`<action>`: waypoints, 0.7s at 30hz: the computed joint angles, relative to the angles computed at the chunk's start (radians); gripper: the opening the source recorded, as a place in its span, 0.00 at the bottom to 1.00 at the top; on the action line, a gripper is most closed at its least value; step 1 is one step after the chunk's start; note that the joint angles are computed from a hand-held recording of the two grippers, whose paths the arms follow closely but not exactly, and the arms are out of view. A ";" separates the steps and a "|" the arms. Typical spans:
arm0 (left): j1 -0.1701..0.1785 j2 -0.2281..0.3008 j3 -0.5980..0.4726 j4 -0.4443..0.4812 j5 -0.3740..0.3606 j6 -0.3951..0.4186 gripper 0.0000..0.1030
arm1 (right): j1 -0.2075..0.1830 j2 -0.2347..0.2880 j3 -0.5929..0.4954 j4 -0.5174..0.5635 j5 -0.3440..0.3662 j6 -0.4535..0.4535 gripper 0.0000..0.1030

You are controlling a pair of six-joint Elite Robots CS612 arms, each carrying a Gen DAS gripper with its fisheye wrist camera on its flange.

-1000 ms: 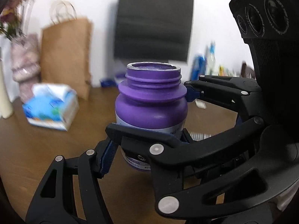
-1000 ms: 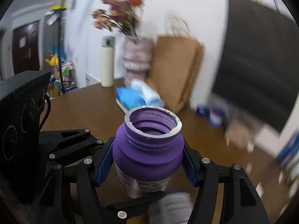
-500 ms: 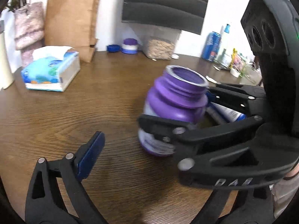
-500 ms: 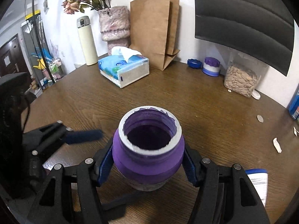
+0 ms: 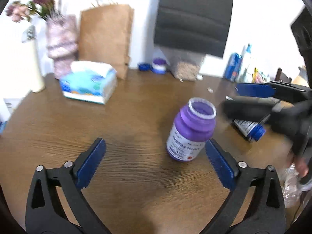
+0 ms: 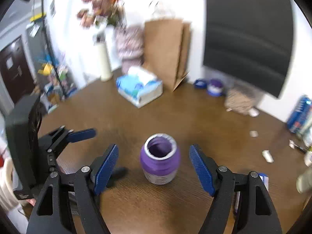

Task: Flip cup upright

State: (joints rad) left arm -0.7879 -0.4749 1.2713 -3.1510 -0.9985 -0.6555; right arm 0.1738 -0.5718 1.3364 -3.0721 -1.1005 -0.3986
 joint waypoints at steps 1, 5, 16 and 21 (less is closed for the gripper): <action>-0.005 -0.015 0.019 0.001 0.025 -0.008 1.00 | -0.008 -0.022 0.025 -0.016 -0.004 0.038 0.78; -0.042 -0.084 0.124 -0.052 0.157 -0.022 1.00 | -0.041 -0.096 0.134 -0.109 -0.014 0.158 0.86; -0.110 -0.164 0.259 -0.175 0.267 -0.033 1.00 | -0.071 -0.192 0.375 -0.353 -0.135 0.175 0.90; -0.135 -0.179 0.290 -0.216 0.295 -0.031 1.00 | -0.071 -0.214 0.435 -0.414 -0.120 0.152 0.90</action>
